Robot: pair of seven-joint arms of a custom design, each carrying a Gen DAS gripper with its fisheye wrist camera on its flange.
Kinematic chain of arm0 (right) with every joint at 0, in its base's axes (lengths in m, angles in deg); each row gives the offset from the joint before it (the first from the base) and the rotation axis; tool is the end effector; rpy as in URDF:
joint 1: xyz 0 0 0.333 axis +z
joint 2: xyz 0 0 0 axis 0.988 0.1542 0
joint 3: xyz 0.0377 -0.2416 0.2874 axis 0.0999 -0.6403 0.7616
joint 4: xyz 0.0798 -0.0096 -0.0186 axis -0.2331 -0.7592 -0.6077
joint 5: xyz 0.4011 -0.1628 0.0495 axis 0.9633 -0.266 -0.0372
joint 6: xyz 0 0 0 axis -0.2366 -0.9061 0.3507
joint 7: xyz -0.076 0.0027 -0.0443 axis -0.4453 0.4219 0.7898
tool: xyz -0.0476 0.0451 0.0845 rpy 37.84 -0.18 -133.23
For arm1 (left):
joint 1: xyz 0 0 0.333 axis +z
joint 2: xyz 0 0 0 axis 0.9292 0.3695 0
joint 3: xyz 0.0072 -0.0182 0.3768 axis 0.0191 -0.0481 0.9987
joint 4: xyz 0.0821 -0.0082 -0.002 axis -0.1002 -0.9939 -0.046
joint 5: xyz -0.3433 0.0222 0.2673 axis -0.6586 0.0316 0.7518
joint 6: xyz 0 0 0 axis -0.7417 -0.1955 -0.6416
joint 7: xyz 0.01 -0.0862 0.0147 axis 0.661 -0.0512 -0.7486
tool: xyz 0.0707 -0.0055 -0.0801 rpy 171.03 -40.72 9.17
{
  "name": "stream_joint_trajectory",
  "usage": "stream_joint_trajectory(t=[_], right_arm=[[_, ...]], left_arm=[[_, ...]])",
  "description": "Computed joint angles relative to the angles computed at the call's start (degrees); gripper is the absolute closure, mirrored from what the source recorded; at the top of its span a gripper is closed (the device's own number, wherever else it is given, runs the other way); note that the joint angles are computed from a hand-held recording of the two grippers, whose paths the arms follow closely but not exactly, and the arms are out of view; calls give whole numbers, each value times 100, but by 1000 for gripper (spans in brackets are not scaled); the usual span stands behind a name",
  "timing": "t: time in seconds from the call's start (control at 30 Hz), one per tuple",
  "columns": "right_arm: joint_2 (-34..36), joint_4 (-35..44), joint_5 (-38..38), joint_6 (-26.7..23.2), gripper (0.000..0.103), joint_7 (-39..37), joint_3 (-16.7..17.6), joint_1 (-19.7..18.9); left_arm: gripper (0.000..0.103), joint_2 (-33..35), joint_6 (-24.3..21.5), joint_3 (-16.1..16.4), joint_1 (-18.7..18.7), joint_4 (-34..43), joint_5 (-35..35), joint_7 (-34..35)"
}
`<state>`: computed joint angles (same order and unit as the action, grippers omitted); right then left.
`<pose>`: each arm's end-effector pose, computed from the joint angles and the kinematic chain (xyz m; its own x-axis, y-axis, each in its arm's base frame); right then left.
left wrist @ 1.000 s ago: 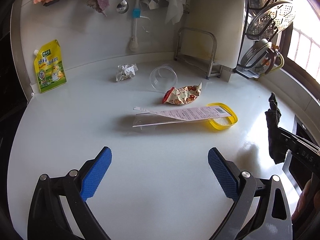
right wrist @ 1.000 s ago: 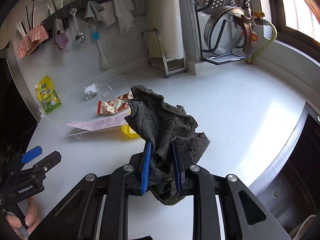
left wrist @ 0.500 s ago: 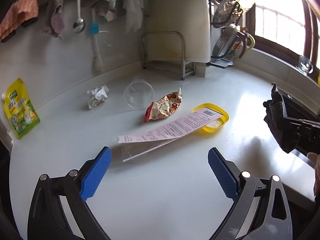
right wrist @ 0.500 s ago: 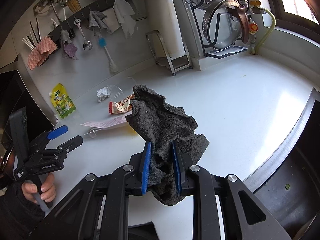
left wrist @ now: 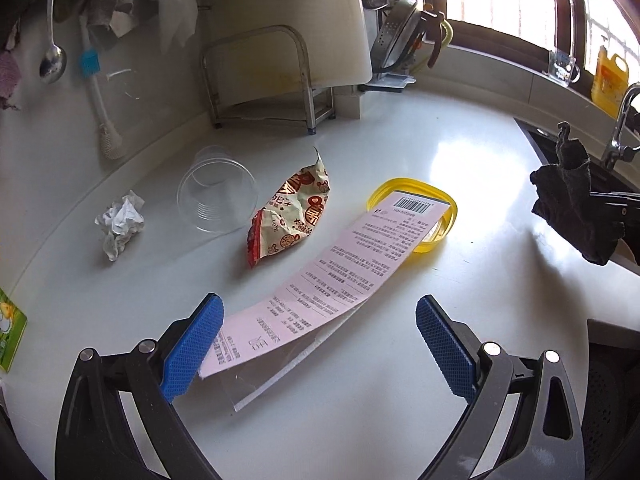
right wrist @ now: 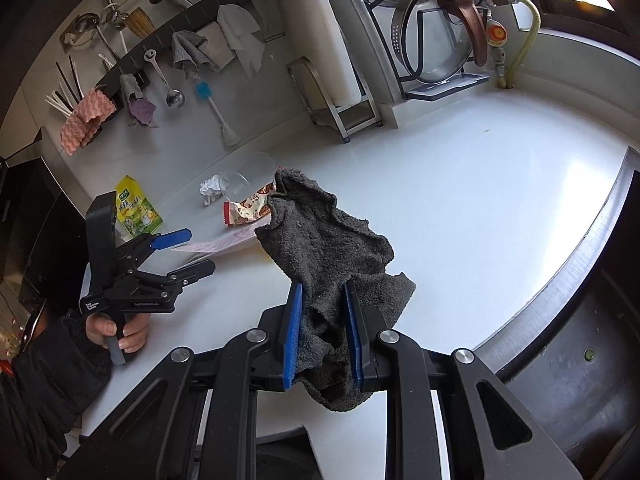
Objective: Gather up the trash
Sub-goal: 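Grasp the long paper receipt with the left tool while the right tool holds the cloth, then carry the cloth and receipt over the basket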
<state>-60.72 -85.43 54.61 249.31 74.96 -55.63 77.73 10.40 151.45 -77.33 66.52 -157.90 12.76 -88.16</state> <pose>0.4086 0.0859 0.4332 -0.2131 -0.8847 -0.4147 -0.5819 0.4559 -0.6735 0.6490 -0.1574 0.4077 -0.8632 -0.4958 -0.0951 -0.2954 0.6489 -0.7011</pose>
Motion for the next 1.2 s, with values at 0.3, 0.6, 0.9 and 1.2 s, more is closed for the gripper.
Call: stream_joint_trajectory(t=[0.3,0.6,0.9,1.2], right_arm=[[113,5,-105,113,83,9,-411,377],[90,-29,-16,195,83,-81,-379,371],[92,15,54,111,83,-192,-199,253],[95,197,-69,-381,85,-294,111,62]], left_arm=[[8,249,139,-23,-141,158,876,-359],[41,352,-148,-90,-33,313,1370,-913],[86,2,-400,-34,47,30,1049,-1181],[88,-504,-195,140,-101,-475,575,-1385]])
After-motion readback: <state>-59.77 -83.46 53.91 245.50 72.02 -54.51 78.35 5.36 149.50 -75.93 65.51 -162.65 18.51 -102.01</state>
